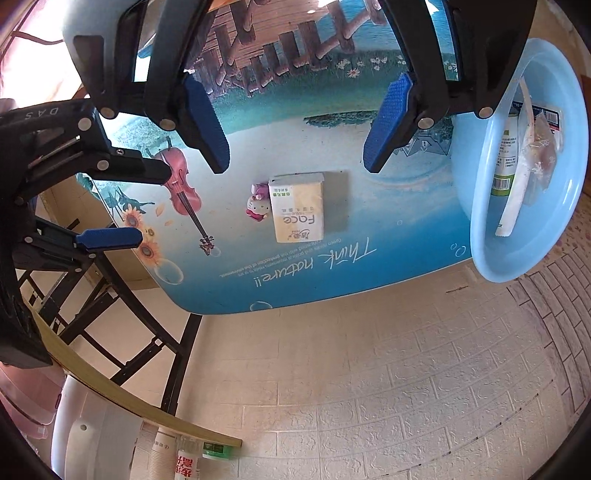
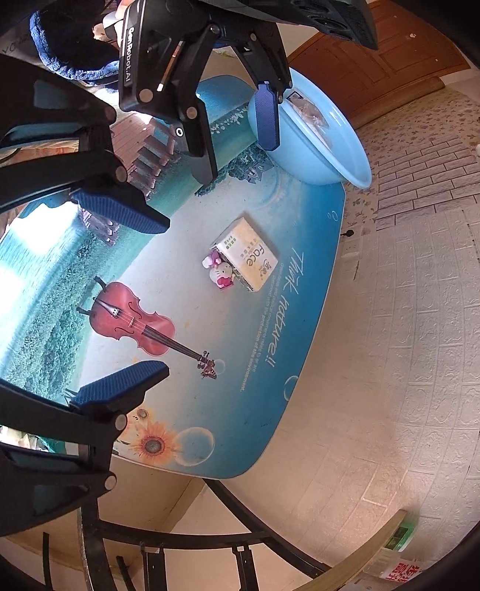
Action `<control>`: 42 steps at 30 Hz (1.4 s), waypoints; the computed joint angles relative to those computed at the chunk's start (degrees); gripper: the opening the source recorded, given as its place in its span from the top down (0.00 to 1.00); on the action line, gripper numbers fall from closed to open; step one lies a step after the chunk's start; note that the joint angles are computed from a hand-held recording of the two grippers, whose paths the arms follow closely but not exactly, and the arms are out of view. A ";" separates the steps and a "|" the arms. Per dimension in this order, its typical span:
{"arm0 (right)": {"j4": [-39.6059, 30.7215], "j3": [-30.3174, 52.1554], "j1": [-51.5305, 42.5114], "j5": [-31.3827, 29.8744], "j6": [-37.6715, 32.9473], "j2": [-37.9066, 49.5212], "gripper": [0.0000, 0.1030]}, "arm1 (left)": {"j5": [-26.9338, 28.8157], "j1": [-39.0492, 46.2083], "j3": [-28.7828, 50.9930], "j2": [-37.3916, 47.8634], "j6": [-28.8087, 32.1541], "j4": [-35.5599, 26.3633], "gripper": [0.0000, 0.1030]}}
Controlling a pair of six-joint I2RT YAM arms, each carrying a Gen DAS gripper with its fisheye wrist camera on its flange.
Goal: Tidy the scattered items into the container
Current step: 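Move left tool to the Face tissue pack while right tool approaches the pink figurine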
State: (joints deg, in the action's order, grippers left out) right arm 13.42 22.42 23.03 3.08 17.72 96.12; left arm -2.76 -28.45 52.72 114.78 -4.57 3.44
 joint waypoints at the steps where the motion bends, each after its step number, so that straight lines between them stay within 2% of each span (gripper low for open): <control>1: 0.30 0.28 -0.53 -0.68 -0.40 0.88 0.33 | -0.12 0.10 0.83 1.00 -0.12 -0.12 0.30; 7: 1.95 2.33 -3.35 -2.93 -2.40 5.94 0.33 | 0.75 0.81 6.22 7.60 -1.13 -1.30 0.36; 18: 1.70 9.07 -5.15 -4.95 -6.29 14.90 0.33 | 3.47 3.04 12.34 14.80 -0.05 -1.45 0.36; 26: 1.57 11.89 -5.03 -6.13 -9.40 17.80 0.33 | 5.39 4.12 16.71 18.66 0.01 -2.48 0.36; 37: -0.08 16.66 -4.51 -6.45 -13.08 21.70 0.33 | 7.10 5.76 17.70 20.51 0.63 -2.11 0.36; 42: 0.17 18.55 -3.79 -7.06 -16.29 23.62 0.34 | 7.34 6.10 16.93 20.32 1.38 -0.58 0.39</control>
